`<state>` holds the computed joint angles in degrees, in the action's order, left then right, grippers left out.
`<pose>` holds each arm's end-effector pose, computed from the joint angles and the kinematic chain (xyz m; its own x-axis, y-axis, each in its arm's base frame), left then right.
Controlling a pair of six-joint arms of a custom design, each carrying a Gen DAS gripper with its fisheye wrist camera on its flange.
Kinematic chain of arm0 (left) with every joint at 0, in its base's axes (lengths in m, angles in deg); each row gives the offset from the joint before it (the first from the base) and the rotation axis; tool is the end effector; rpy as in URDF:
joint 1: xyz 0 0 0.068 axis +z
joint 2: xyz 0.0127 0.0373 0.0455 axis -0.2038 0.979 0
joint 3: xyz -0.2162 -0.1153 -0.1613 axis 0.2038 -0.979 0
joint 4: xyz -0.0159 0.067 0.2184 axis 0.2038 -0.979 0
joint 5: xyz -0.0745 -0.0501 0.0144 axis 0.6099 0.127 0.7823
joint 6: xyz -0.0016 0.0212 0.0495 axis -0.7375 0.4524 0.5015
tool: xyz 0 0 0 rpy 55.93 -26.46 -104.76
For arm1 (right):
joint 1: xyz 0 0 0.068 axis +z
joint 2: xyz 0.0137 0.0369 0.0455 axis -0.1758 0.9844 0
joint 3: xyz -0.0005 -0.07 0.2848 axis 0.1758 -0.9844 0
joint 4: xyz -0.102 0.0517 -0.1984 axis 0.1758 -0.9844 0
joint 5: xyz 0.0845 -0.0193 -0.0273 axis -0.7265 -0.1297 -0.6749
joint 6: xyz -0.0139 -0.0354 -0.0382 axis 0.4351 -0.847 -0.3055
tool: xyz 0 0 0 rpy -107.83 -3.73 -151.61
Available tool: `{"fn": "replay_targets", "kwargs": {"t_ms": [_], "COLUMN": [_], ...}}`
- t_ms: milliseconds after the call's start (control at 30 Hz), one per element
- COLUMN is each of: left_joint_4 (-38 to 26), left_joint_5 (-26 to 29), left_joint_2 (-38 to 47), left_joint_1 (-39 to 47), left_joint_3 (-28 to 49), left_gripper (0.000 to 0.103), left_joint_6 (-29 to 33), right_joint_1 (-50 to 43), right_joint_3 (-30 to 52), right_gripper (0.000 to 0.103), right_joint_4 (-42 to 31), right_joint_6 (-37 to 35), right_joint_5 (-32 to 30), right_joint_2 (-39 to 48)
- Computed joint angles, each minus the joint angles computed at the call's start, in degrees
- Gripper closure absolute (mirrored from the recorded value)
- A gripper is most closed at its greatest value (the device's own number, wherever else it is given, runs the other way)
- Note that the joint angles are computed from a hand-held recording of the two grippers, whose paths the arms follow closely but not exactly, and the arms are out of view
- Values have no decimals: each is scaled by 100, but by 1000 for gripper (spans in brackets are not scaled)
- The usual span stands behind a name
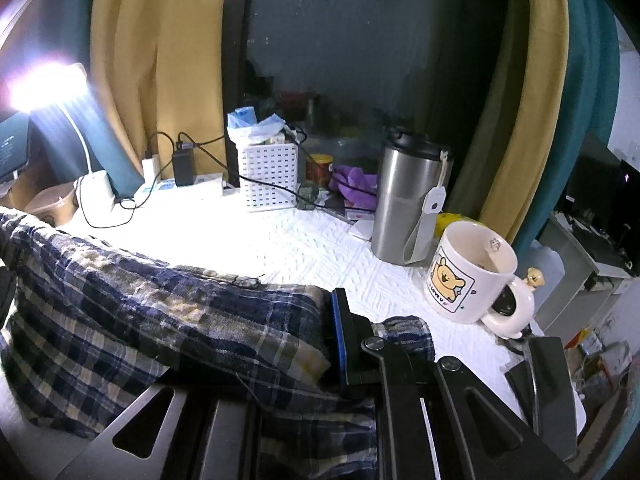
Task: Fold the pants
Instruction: 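Lower the folded pants edge onto the table and open both tools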
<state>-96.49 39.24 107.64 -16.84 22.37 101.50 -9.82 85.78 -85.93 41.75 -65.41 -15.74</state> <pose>0.2376 -0.0229 0.3356 -0.5779 0.3481 -0.7382 0.3112 0.9301 0.1950 0.2360 0.0013 0.2763 -0.5246 -0.1299 -0.8414 -0.0706 0.9915 -0.1090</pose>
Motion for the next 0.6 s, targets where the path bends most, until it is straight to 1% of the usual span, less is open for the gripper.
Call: {"fn": "replay_targets", "kwargs": {"t_ms": [267,333,400,600], "left_joint_4": [380,455,568,821], "left_joint_5": [156,137,86,35], "left_joint_2": [679,809,934,1438], "left_joint_1": [156,162,160,256], "left_joint_3": [53,75,73,129], "left_gripper": [100,99,96,95], "left_joint_6": [-4,-7,3,36], "right_joint_1": [45,69,88,192], "right_joint_3": [223,310,375,643], "right_gripper": [90,90,90,90], "right_joint_4": [182,235,284,381], "right_joint_6": [-22,-23,-20,64], "right_joint_5": [85,108,127,187], "right_joint_2": [671,857,1009,1543]}}
